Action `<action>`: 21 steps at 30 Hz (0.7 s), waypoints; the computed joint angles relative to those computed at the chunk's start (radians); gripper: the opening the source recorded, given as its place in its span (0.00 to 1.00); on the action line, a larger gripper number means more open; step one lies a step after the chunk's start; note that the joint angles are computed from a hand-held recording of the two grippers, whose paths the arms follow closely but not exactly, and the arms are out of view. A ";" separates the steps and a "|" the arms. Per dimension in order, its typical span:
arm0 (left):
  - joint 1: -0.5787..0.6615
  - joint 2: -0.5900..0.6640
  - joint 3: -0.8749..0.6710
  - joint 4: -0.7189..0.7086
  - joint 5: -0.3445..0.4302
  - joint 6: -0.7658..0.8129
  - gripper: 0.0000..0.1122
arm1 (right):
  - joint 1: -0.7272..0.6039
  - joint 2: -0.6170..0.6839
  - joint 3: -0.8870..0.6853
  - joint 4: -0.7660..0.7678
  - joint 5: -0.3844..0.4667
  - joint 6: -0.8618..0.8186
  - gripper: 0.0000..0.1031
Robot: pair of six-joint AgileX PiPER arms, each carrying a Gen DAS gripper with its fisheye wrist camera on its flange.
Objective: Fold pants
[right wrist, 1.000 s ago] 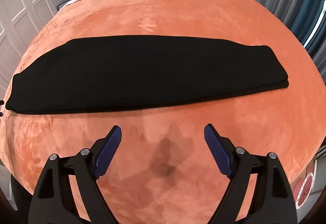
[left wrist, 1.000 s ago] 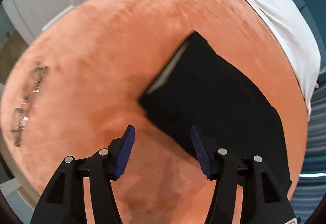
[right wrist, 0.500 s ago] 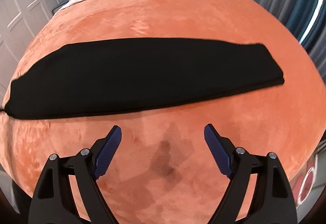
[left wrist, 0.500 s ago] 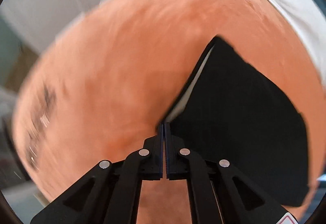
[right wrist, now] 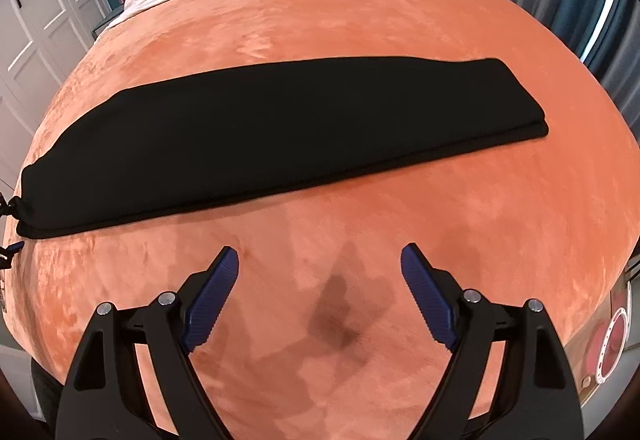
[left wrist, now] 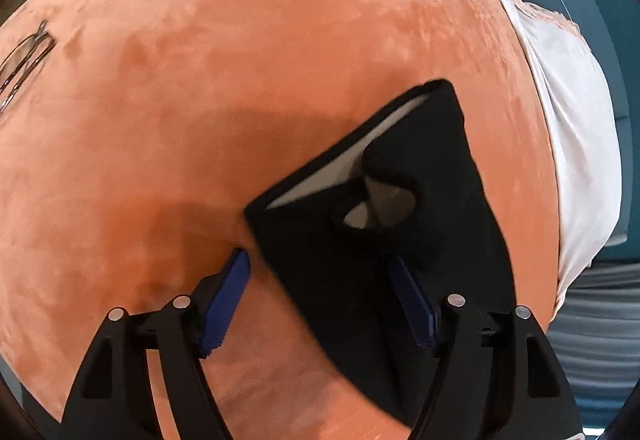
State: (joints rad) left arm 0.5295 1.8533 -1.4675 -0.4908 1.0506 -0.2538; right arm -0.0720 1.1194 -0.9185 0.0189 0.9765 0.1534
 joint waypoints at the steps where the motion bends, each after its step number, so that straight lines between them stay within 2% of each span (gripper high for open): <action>1: 0.018 -0.019 0.008 -0.038 0.016 0.003 0.61 | -0.025 -0.001 0.001 0.018 0.000 -0.014 0.79; 3: 0.042 -0.070 0.044 -0.093 0.027 0.032 0.61 | -0.096 -0.004 0.002 0.059 0.000 -0.051 0.79; 5: 0.051 -0.150 0.104 -0.087 0.027 0.042 0.63 | -0.163 -0.002 0.002 0.092 -0.001 -0.092 0.79; 8: 0.053 -0.227 0.180 -0.096 0.036 0.057 0.63 | -0.199 0.012 0.000 0.105 -0.006 -0.123 0.79; 11: 0.034 -0.269 0.236 -0.065 0.014 0.029 0.63 | -0.214 0.019 0.001 0.125 -0.011 -0.140 0.79; 13: 0.005 -0.199 0.193 -0.048 -0.009 0.001 0.63 | -0.203 0.020 0.003 0.125 -0.011 -0.139 0.79; 17: -0.006 -0.151 0.163 -0.036 -0.036 -0.026 0.63 | -0.175 0.017 0.009 0.109 -0.014 -0.122 0.79; 19: -0.017 -0.128 0.136 -0.055 -0.077 0.000 0.62 | -0.176 0.019 0.007 0.109 -0.015 -0.120 0.79; 21: -0.044 -0.066 0.066 0.010 -0.069 -0.014 0.45 | -0.194 0.029 0.005 0.126 -0.017 -0.131 0.80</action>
State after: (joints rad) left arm 0.4855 1.7877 -1.4016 -0.4809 0.9814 -0.2674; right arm -0.2661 1.1486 -0.9130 0.1447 0.9593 0.0226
